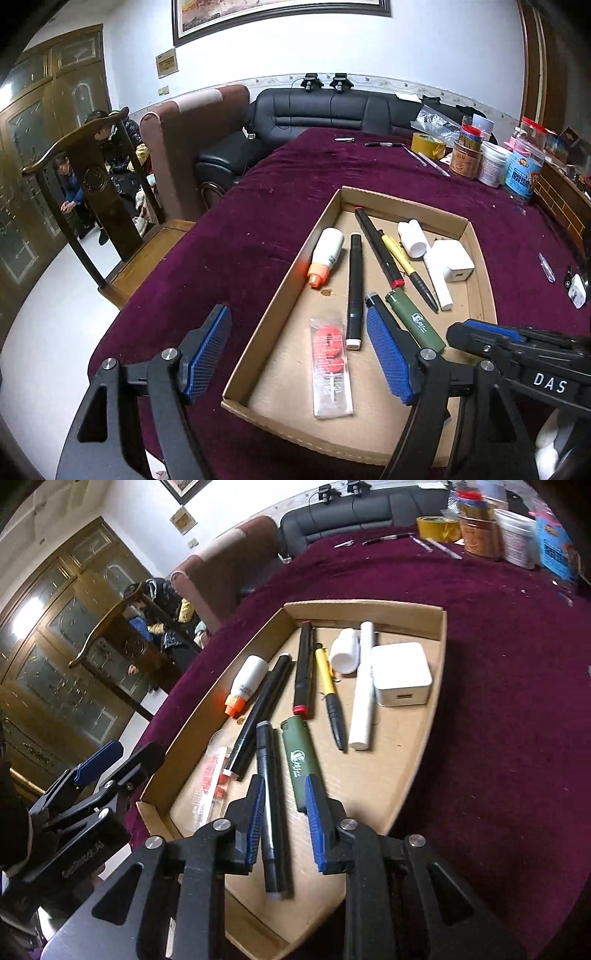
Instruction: Organize rigid objects
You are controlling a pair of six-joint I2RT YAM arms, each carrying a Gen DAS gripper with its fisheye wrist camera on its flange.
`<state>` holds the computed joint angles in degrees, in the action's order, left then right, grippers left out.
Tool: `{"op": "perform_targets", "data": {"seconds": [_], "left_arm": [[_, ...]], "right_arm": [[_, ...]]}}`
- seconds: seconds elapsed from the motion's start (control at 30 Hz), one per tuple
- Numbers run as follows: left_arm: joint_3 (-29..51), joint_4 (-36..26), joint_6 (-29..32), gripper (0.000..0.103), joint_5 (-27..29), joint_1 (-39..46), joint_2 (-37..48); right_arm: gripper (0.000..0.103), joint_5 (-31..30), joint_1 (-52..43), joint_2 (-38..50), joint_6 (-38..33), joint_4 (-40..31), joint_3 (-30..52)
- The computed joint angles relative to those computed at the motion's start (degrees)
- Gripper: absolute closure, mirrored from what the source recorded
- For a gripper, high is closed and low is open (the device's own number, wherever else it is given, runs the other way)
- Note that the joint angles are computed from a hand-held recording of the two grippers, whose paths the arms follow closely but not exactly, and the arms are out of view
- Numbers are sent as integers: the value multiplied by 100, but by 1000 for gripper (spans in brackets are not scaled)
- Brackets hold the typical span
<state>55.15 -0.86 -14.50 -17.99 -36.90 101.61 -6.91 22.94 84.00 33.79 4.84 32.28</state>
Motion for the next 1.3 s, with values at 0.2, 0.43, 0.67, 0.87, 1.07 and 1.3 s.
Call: {"op": "perform_targets", "data": {"seconds": [0.2, 0.43, 0.67, 0.87, 1.07, 1.3], "left_arm": [[-51, -108, -37, 32, -114, -179, -154], [-203, 0, 30, 32, -122, -524, -418], [-364, 316, 191, 31, 59, -882, -607], [-214, 297, 202, 31, 12, -1312, -463], [-60, 98, 227, 31, -224, -1705, -371], [65, -154, 103, 31, -345, -1848, -294]], "right_arm": [[83, -94, -322, -364, 50, 102, -419], [73, -329, -1008, -1400, -209, 124, -1208], [73, -872, -3199, -2762, -1248, -1080, -1663], [73, -642, -5094, -1716, -2373, -1234, -818], [73, -368, -5024, 106, -2374, -1151, 404], [90, 238, -4798, 1193, -2461, -972, 1023]]}}
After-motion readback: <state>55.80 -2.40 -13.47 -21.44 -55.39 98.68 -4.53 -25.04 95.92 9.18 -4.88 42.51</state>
